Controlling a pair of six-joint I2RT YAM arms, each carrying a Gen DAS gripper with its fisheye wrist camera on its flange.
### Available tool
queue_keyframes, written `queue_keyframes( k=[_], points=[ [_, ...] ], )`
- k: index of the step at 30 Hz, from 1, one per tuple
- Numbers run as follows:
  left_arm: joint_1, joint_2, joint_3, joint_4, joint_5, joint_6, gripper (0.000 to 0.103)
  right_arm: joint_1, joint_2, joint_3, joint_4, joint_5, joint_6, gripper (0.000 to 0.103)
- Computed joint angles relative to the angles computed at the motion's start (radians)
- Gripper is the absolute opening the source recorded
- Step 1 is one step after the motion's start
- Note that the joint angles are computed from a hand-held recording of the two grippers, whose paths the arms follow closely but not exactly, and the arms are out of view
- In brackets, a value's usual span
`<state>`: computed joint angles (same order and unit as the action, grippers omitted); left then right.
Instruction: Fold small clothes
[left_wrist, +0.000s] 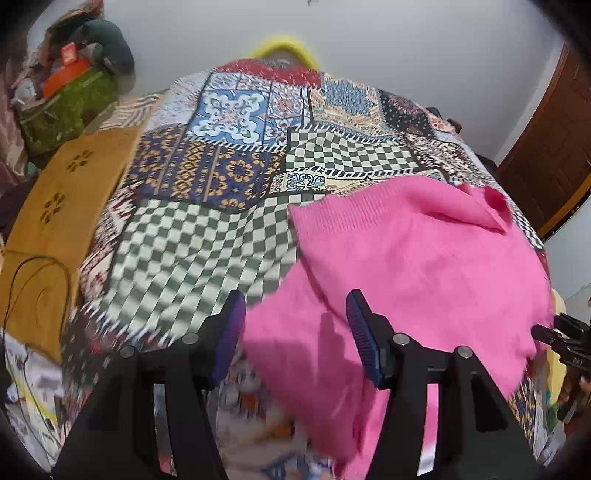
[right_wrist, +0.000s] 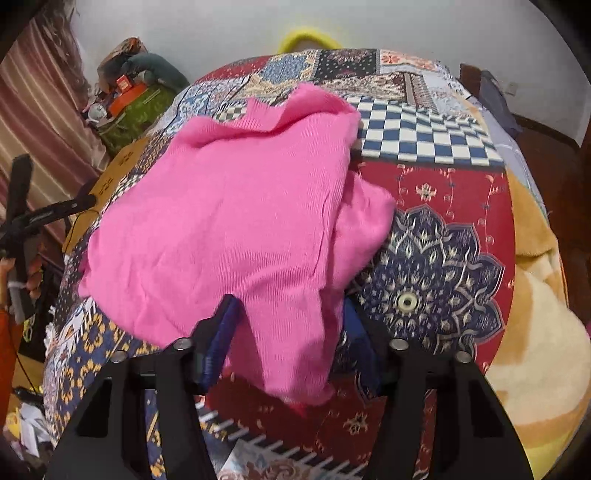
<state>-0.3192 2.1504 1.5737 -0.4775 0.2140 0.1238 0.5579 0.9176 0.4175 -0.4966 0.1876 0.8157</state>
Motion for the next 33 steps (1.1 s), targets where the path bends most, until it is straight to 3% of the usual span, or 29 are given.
queue_keyframes(
  k=[2, 8, 11, 12, 14, 16, 18, 21, 24, 25, 26, 33],
  points=[
    [-0.012, 0.089, 0.106, -0.042, 0.005, 0.004, 0.058, -0.010, 0.012, 0.006, 0.004, 0.000, -0.017, 0.013],
    [-0.035, 0.303, 0.361, -0.199, 0.044, 0.002, 0.064, -0.065, -0.010, 0.018, -0.014, -0.004, -0.083, 0.008],
    [-0.033, 0.316, 0.367, -0.192, 0.085, -0.023, 0.063, -0.127, -0.024, 0.034, -0.030, -0.014, -0.135, 0.007],
    [-0.031, 0.319, 0.371, -0.200, 0.104, -0.018, 0.057, -0.151, -0.027, 0.037, -0.030, -0.023, -0.151, 0.007],
    [-0.025, 0.311, 0.361, -0.209, 0.176, -0.009, 0.021, -0.210, -0.017, 0.047, -0.023, -0.043, -0.194, 0.007],
    [-0.029, 0.283, 0.322, -0.205, 0.188, -0.002, 0.013, -0.257, 0.005, 0.057, -0.006, -0.061, -0.225, 0.007],
    [-0.036, 0.248, 0.269, -0.183, 0.172, 0.014, 0.012, -0.278, 0.036, 0.077, 0.002, -0.062, -0.246, 0.008],
    [-0.035, 0.175, 0.152, -0.147, 0.154, 0.037, 0.012, -0.270, 0.051, 0.098, 0.002, -0.042, -0.250, 0.010],
    [-0.022, 0.120, 0.066, -0.132, 0.144, 0.048, 0.011, -0.240, 0.040, 0.120, -0.040, -0.006, -0.224, 0.037],
    [-0.019, 0.098, 0.035, -0.130, 0.140, 0.053, 0.011, -0.220, 0.023, 0.121, -0.055, 0.013, -0.207, 0.050],
    [-0.017, 0.073, 0.002, -0.135, 0.135, 0.061, 0.011, -0.193, 0.004, 0.124, -0.073, 0.038, -0.190, 0.054],
    [-0.037, -0.082, -0.199, -0.195, 0.156, 0.097, 0.010, -0.025, -0.057, 0.143, -0.181, 0.078, -0.088, 0.054]
  ],
)
